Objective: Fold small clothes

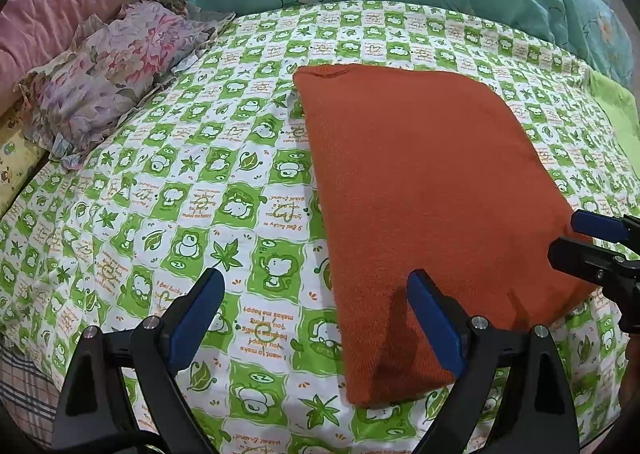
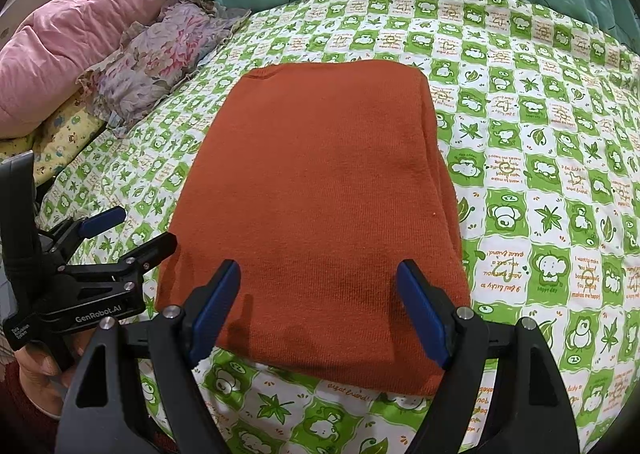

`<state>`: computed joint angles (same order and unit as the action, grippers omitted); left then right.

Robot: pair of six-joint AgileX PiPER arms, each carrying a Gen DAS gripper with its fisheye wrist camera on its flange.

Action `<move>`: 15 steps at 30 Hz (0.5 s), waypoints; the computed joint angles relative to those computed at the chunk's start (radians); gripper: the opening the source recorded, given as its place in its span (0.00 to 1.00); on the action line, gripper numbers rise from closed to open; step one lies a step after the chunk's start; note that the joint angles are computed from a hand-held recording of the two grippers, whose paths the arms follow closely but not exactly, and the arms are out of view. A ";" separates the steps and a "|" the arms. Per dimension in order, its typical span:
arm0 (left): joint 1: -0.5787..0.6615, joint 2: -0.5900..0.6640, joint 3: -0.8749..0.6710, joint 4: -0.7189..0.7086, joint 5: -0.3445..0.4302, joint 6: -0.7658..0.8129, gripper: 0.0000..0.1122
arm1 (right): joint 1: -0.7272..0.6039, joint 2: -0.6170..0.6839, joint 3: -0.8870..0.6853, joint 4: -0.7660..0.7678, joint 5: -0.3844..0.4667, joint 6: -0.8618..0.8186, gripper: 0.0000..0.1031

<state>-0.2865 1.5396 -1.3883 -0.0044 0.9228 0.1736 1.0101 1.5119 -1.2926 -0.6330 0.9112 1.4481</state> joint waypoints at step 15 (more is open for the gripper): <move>0.001 0.001 -0.001 -0.009 0.005 0.004 0.83 | 0.003 0.004 -0.007 -0.002 0.006 -0.001 0.78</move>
<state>-0.2854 1.5408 -1.3889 -0.0134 0.9277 0.1773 1.0135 1.5162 -1.2995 -0.6353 0.9174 1.4469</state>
